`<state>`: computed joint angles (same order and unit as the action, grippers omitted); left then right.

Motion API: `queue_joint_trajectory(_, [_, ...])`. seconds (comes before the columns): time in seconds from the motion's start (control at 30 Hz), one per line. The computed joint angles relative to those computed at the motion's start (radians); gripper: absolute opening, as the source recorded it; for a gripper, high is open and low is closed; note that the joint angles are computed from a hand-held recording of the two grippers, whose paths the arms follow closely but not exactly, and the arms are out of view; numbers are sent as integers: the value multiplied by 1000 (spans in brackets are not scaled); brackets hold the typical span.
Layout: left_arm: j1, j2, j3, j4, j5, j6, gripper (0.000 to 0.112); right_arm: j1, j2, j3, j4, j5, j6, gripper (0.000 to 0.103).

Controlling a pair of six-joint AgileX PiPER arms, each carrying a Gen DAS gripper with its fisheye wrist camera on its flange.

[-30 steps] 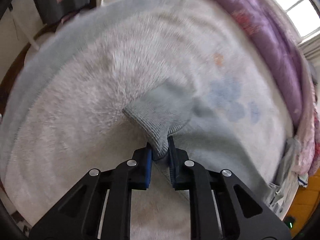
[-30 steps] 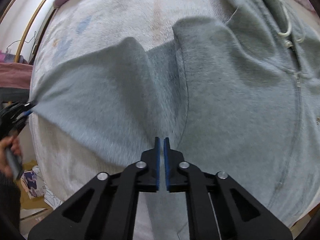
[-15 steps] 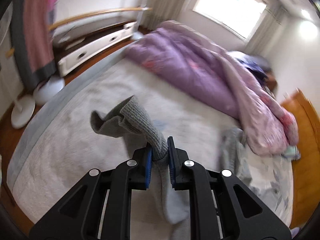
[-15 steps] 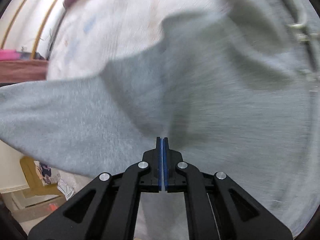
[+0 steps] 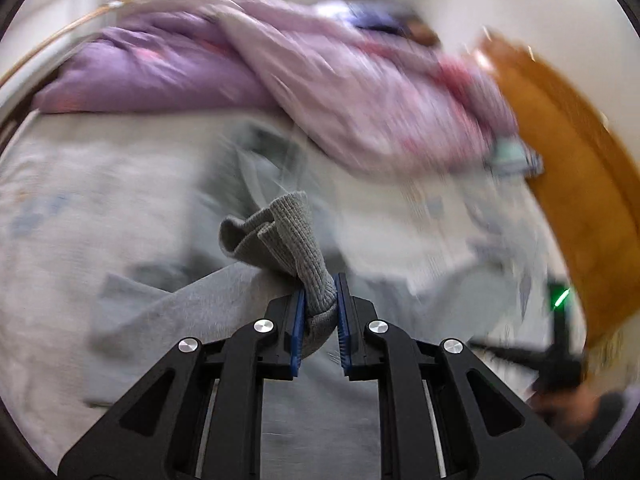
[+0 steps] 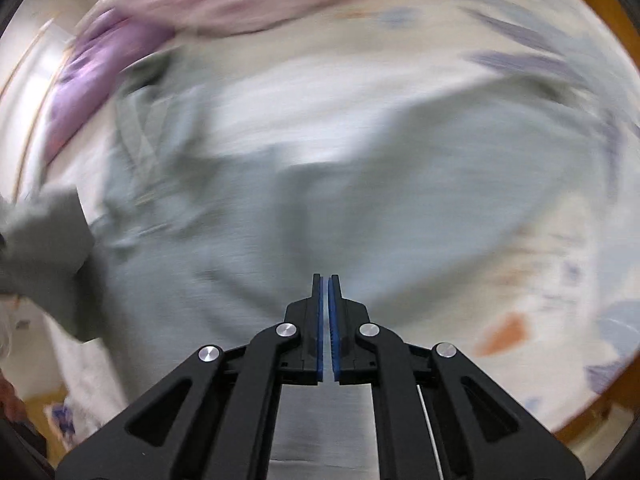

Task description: Fold large clothes

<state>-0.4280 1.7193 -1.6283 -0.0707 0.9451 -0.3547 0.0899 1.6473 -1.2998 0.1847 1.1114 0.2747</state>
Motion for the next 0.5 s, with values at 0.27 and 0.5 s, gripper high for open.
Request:
queue_joint_trajectory(0.27, [-162, 360, -109, -156, 52, -53, 16, -379, -20, 95, 17, -51, -169, 5])
queue_joint_trajectory(0.5, [-208, 272, -23, -147, -88, -112, 67, -587, 92, 11, 52, -77, -253, 7])
